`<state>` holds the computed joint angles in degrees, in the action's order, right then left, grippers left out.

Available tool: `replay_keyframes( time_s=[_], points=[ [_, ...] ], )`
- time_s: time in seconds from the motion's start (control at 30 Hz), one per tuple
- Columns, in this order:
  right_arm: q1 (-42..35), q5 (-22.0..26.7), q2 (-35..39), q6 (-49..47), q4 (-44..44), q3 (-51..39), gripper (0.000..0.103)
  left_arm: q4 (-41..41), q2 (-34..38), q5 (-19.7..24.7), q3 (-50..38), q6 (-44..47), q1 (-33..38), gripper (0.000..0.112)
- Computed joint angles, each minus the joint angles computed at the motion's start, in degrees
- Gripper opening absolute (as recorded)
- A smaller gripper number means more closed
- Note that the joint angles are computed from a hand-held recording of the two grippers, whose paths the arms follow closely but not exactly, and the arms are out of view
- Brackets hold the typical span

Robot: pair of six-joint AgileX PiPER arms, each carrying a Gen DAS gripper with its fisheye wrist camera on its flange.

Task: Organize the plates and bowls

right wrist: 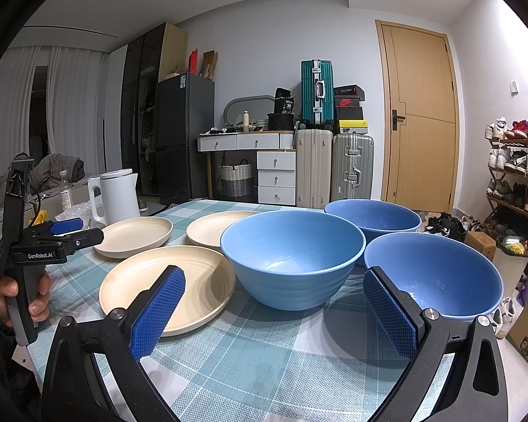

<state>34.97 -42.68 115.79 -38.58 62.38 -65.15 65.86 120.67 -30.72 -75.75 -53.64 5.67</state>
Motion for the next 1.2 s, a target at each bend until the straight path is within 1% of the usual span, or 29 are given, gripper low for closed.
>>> replay_keyframes(
  time_s=[1.2],
  points=[
    [-0.1,0.1,-0.1,0.0,0.0,0.0,0.103,0.4,0.1,0.1,-0.4,-0.2,0.0,0.102]
  ],
)
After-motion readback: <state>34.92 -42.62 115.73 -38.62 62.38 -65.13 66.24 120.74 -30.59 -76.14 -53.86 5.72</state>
